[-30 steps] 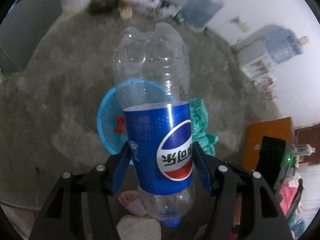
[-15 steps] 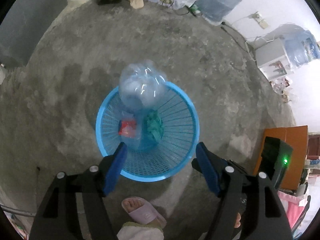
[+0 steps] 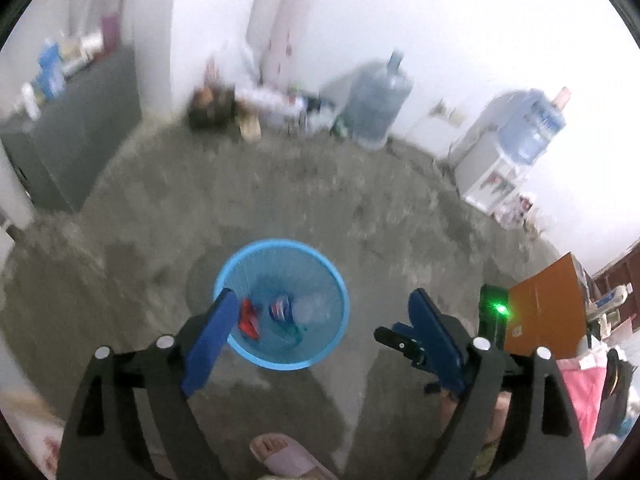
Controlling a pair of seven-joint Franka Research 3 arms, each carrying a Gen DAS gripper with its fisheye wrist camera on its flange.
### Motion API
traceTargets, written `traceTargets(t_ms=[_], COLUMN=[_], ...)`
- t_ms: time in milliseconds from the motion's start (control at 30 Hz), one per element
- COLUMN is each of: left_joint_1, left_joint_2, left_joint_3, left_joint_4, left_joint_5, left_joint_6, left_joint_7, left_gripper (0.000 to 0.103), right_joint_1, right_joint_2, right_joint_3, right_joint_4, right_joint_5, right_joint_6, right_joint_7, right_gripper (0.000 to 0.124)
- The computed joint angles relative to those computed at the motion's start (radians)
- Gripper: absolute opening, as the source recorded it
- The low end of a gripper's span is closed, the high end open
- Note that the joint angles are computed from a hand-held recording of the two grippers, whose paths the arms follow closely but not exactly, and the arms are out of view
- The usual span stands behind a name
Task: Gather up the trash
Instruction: 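Return both tools to the table toward the snack bag and cartons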
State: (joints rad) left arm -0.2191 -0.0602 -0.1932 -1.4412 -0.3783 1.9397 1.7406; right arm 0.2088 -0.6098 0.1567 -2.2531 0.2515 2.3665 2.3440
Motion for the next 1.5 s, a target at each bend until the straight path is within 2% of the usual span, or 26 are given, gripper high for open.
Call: traceTargets(t_ms=[100,200,300,400,533,667,800,933,1000,1067,1267,1400,1500], left_joint_1=[0.006,-0.01,-0.011,0.007,0.027,0.072,0.109,0.145,0.152,0.163,0.151,0.148,0.154], left_joint_2=[-0.182,-0.343,-0.488,-0.616,-0.766,-0.892,-0.998,-1.056,-1.062,-1.074,-1.062,-1.012,-0.947], left_joint_3=[0.034,0.089,0.128,0.159,0.211,0.274,0.344,0.41,0.441,0.465,0.53,0.592,0.63], left_joint_4=[-0.162,-0.296,-0.413,-0.499,-0.597,-0.659,-0.71,-0.719,-0.721,-0.73,-0.734,-0.704,-0.67], left_joint_5=[-0.048,-0.075,-0.041,0.026,0.095,0.16,0.205,0.265,0.299,0.333,0.406,0.388,0.361], left_joint_6=[0.095,0.145,0.181,0.182,0.158,0.089,0.091,0.116,0.147,0.176,0.211,0.187,0.179], left_joint_7=[0.042,0.047,0.011,-0.05,-0.133,-0.236,-0.29,-0.291,-0.262,-0.224,-0.039,0.042,0.083], left_gripper=[0.096,0.098,0.098,0.098,0.098,0.098,0.098,0.098,0.098,0.098,0.098,0.098,0.098], right_joint_1=[-0.034,-0.071,-0.108,-0.124,-0.079,-0.029,0.03,0.063,0.098,0.146,0.292,0.379,0.446], right_joint_2=[-0.017,-0.005,0.019,0.062,0.115,0.182,0.226,0.287,0.338,0.397,0.602,0.743,0.847], right_joint_3=[0.047,0.11,0.192,0.268,0.297,0.328,0.327,0.337,0.336,0.328,0.323,0.312,0.299], right_joint_4=[0.065,0.163,0.26,0.35,0.411,0.483,0.538,0.601,0.64,0.683,0.862,1.006,1.135], right_joint_5=[-0.109,-0.243,-0.41,-0.56,-0.668,-0.797,-0.877,-0.922,-0.912,-0.886,-0.808,-0.756,-0.743], right_joint_6=[-0.09,-0.186,-0.249,-0.3,-0.269,-0.23,-0.091,0.079,0.134,0.154,0.103,0.054,-0.014], right_joint_7=[-0.002,0.001,0.006,0.01,-0.02,-0.12,-0.171,-0.143,-0.148,-0.168,-0.272,-0.345,-0.411], right_gripper=[0.082,0.094,0.095,0.095,0.095,0.095,0.095,0.095,0.095,0.095,0.095,0.095,0.095])
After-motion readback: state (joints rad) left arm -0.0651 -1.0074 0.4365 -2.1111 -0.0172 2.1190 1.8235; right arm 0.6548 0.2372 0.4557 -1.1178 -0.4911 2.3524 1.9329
